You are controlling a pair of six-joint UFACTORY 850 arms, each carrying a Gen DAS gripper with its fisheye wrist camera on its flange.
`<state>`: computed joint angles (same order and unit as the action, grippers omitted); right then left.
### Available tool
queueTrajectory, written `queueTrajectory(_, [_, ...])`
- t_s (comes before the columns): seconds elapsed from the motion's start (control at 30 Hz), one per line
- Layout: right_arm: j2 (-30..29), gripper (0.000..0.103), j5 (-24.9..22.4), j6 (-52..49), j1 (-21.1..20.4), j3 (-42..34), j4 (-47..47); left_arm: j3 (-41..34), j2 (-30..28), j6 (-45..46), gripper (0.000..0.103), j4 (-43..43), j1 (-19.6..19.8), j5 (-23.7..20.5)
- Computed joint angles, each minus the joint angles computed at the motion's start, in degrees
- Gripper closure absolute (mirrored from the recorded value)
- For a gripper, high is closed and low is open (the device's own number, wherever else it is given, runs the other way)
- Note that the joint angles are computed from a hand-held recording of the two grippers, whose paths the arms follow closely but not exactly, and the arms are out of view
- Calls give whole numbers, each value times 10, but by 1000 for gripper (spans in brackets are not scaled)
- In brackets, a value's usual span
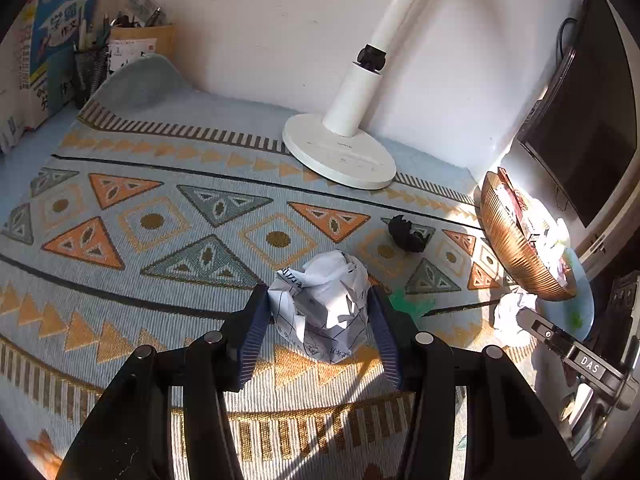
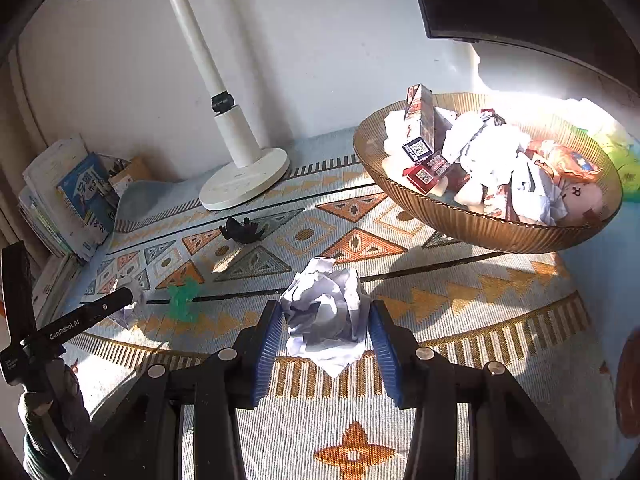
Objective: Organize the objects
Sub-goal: 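Carry both paper balls to the amber bowl and open both grippers inside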
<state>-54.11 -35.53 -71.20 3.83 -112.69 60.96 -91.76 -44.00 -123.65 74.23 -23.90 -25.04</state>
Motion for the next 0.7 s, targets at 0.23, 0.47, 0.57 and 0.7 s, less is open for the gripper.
queueTrajectory(0.23, [11, 59, 15, -43, -5, 25, 27, -51, -36, 68, 56, -45, -53, -190])
queueTrajectory(0.47, [29, 59, 54, -98, 3, 58, 64, -78, -51, 113, 55, -74, -58, -228])
queueTrajectory(0.57, [42, 58, 79, -142, 8, 81, 88, -73, -48, 104, 55, -74, -57, -218])
queueTrajectory(0.7, [53, 58, 90, -178, 10, 97, 115, -92, -59, 132, 55, -89, -59, -227])
